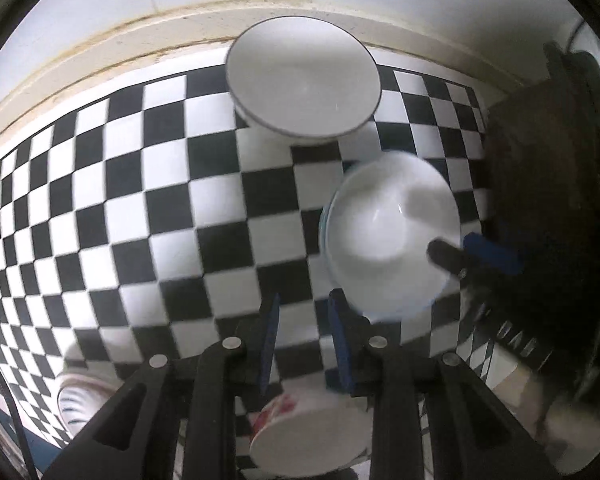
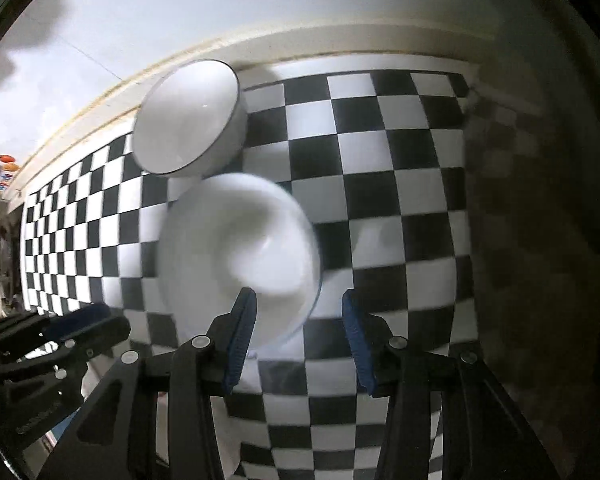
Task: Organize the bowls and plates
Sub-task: 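Lower the plain bowl into the blue-flower bowl and grip both rims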
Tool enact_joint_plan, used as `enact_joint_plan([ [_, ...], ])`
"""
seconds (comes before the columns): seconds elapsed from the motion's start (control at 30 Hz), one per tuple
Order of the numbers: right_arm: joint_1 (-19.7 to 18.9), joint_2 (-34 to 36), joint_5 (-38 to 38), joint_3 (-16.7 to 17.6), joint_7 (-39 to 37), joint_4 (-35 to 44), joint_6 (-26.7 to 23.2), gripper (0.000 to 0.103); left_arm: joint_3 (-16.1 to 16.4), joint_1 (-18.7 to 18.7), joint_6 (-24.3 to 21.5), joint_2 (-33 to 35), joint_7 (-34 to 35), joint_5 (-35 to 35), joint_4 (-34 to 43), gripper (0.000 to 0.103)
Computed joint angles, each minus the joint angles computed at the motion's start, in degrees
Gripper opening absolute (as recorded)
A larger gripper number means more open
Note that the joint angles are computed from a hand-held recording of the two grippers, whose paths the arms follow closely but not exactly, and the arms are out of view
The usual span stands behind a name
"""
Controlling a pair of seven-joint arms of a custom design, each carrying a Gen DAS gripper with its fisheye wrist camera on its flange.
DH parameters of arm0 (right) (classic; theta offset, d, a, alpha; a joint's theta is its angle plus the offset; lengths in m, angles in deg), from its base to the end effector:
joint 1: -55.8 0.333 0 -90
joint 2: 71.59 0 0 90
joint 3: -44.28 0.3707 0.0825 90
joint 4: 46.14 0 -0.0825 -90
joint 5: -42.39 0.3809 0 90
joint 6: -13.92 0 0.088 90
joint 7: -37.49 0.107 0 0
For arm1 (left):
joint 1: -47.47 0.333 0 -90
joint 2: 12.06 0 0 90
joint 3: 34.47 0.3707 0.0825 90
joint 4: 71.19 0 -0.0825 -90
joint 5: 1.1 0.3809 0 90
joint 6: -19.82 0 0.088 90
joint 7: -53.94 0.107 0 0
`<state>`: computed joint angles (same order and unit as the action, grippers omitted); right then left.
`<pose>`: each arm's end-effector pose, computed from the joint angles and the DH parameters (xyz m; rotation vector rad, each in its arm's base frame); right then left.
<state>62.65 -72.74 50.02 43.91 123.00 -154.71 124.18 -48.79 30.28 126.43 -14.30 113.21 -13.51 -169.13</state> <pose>0.5520 0.0720 0.5680 -2.2857 1.9694 0.0852 0.4692 -0.3108 0.6634 2.1292 -2.0704 0.3465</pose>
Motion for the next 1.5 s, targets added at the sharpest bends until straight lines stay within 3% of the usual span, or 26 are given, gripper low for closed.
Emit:
enact_joint_plan([
  [0.37, -0.6, 5.3, 1.8, -0.9, 1.1, 1.9, -2.4, 0.047, -0.6, 0.9, 1.0, 7.8, 0.8, -2.0, 3.7, 0.023],
  [0.47, -1.0, 6.3, 3.5, -1.1, 0.4, 2.4, -2.9, 0.046, -0.6, 1.4, 2.2, 8.0, 1.1, -3.2, 2.8, 0.015],
  [0.5, -1.1, 6.5, 3.9, -1.1, 0.2, 2.4, -3.0, 0.042, -0.6, 1.5, 2.3, 8.0, 1.3, -3.4, 2.5, 0.015],
  [0.6, -1.7, 7.1, 6.6, -1.4, -0.4, 2.5, -3.8, 0.012, -0.6, 1.8, 2.7, 7.9, 1.7, -4.2, 1.9, 0.013],
  [0.63, -1.8, 7.1, 6.7, -1.4, -0.2, 2.4, -3.5, 0.01, -0.6, 1.9, 3.1, 7.8, 2.1, -4.9, 1.6, 0.013],
  [1.1, -2.0, 2.3, 7.8, -1.2, -0.8, -1.7, -2.2, 0.009, -1.6, -0.4, 3.9, 5.6, 0.6, -1.9, 1.6, 0.013],
  [1.5, -1.4, -6.0, 9.6, -0.5, -0.1, -6.0, -3.2, 0.009, -0.8, -1.7, 4.2, -3.3, 1.3, -2.3, -3.4, 0.013],
])
